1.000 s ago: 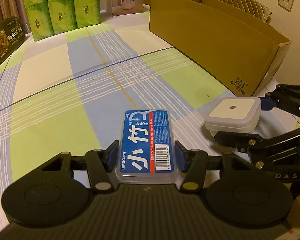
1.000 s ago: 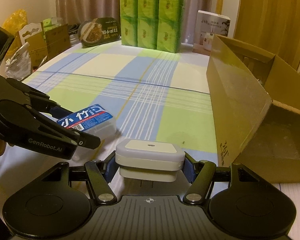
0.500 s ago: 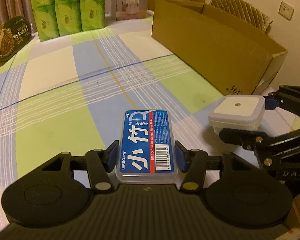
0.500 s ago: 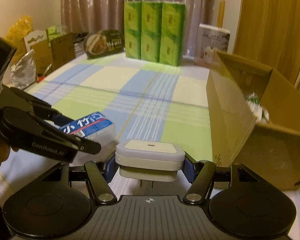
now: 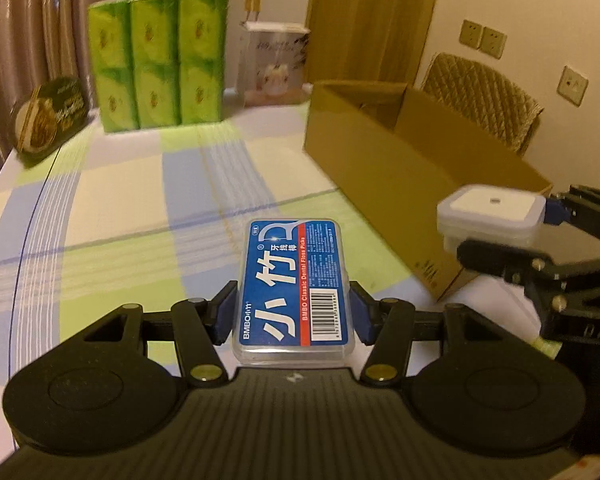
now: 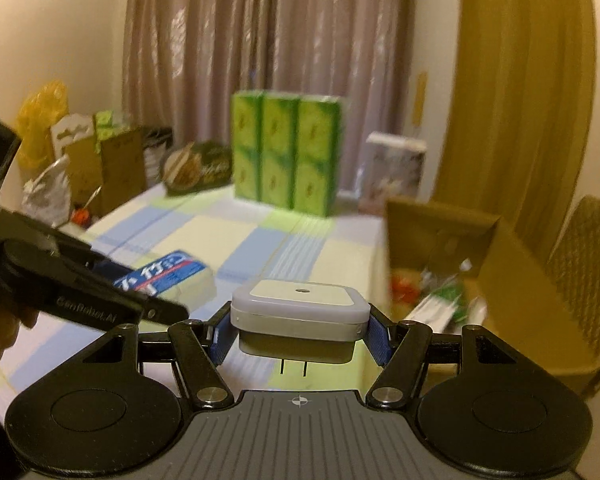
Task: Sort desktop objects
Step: 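Carry the floss box and white container over the cardboard box, then open the left tool to drop the floss box while the right drops the container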
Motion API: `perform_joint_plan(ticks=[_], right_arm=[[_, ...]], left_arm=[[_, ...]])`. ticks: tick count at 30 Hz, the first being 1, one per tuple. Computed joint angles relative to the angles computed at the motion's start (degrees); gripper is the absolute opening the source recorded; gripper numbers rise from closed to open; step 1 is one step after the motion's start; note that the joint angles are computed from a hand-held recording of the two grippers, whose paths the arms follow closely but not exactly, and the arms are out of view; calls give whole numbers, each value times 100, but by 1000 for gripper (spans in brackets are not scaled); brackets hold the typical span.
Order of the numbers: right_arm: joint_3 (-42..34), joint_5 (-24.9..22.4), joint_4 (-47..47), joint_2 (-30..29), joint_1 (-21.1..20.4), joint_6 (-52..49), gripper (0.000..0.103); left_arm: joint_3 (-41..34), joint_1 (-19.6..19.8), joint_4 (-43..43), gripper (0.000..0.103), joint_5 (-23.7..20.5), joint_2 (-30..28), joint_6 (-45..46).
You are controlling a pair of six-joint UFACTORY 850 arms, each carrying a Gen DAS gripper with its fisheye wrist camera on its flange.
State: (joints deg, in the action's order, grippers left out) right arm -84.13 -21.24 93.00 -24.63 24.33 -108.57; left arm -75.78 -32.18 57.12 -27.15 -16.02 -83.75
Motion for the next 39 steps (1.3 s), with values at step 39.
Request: perform_joint_plan(ticks=[39], right_arm=[[-2471,-259,-2264,-1764,-1166,2513,62]], left_arm=[[-6978,-102,-3436,62,-1603,-4299,3985]])
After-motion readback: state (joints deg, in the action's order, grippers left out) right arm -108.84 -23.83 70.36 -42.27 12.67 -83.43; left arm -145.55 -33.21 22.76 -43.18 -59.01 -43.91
